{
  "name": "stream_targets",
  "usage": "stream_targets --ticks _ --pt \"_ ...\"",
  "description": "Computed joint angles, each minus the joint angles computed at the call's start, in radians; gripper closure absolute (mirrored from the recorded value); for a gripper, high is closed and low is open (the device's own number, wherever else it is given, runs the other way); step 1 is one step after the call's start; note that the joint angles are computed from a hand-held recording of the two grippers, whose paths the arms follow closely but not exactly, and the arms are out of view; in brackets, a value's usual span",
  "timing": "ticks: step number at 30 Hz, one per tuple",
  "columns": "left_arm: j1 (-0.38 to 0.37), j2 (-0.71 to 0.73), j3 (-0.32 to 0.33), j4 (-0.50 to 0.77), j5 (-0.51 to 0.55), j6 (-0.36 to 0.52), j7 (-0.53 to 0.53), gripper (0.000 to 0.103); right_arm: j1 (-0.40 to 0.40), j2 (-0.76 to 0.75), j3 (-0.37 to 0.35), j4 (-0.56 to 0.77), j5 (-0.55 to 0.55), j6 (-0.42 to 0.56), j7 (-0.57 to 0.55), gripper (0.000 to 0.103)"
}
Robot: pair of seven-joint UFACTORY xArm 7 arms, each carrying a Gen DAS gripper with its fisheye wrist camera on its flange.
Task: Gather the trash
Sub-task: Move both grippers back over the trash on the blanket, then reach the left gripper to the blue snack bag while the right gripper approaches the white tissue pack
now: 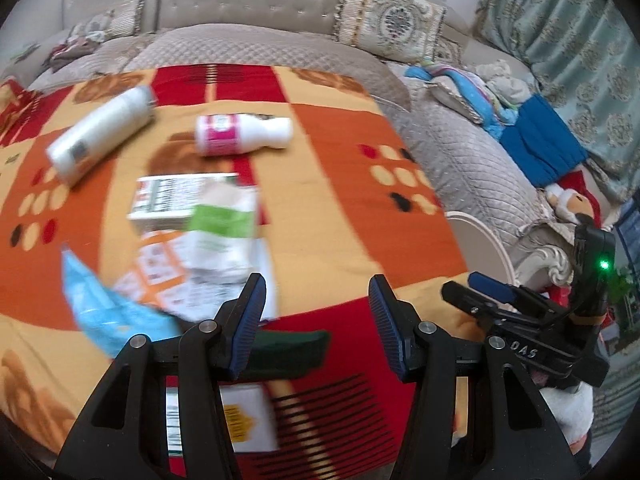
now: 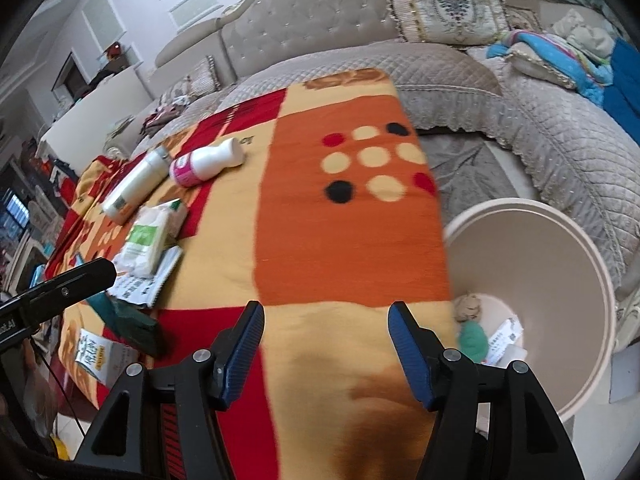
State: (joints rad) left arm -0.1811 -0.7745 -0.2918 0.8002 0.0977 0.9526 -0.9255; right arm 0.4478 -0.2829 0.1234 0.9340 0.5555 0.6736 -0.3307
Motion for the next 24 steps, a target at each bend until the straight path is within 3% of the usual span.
stream_targets --ticks 15,17,20,24 --pt "0.07 -0.37 0.091 -0.164 -0.009 0.237 0.06 0.048 0.08 0.133 0.088 0.141 0.022 0.034 0.015 0.039" --pt "0.077 -0.414 0.111 -0.19 -0.022 0.241 0.076 0.047 0.088 0.16 0.101 0.168 0.02 0.037 0.028 0.039" --pt "0.081 -0.476 0.148 -0.239 -0.056 0.207 0.102 0.037 0.095 0.197 0.116 0.206 0.012 0.046 0.05 0.036" --pt "0.099 -0.512 0.176 -0.286 -0.092 0.159 0.134 0.035 0.103 0.254 0.137 0.27 -0.008 0.064 0.084 0.036"
